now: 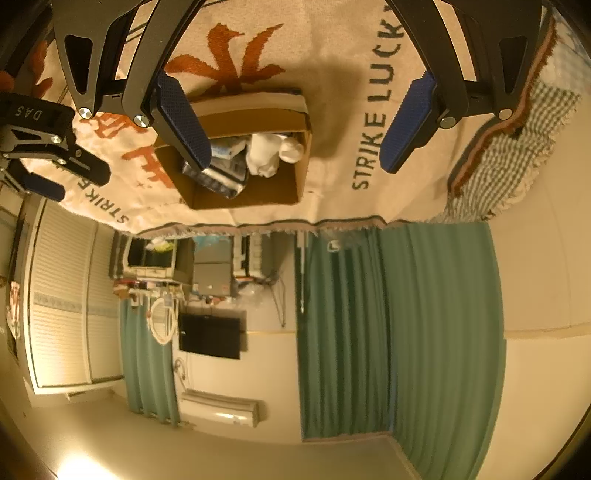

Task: Organize soft objects

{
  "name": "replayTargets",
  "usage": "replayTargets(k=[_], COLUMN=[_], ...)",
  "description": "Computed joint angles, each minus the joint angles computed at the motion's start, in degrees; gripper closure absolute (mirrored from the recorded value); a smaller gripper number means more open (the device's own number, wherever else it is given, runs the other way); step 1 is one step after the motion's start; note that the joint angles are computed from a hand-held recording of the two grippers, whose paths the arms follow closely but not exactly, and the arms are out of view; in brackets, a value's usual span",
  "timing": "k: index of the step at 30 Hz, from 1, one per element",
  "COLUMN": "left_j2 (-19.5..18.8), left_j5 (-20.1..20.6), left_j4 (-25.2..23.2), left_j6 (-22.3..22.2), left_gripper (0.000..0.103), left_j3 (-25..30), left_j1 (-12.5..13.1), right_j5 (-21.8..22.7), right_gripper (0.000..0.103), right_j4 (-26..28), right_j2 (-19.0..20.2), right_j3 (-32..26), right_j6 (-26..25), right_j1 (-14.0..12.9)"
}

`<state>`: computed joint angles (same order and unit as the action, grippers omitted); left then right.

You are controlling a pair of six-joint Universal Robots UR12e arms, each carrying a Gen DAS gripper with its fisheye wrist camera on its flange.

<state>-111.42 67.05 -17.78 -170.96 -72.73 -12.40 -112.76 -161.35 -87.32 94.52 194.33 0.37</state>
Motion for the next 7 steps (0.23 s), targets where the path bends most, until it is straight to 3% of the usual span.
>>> replayTargets(k=[7], left_j2=[0.1], left_j5=[1.0], left_j4=[0.3], left_j6=[0.4], left_gripper=[0.009], left_j3=[-0.2], left_j1=[-0.2], right_j5=[0.1], right_gripper=[0.000], right_j4=[0.2], right_j2=[0.0], right_j3=[0.2], right_j6=[0.4], right_j1=[0.0])
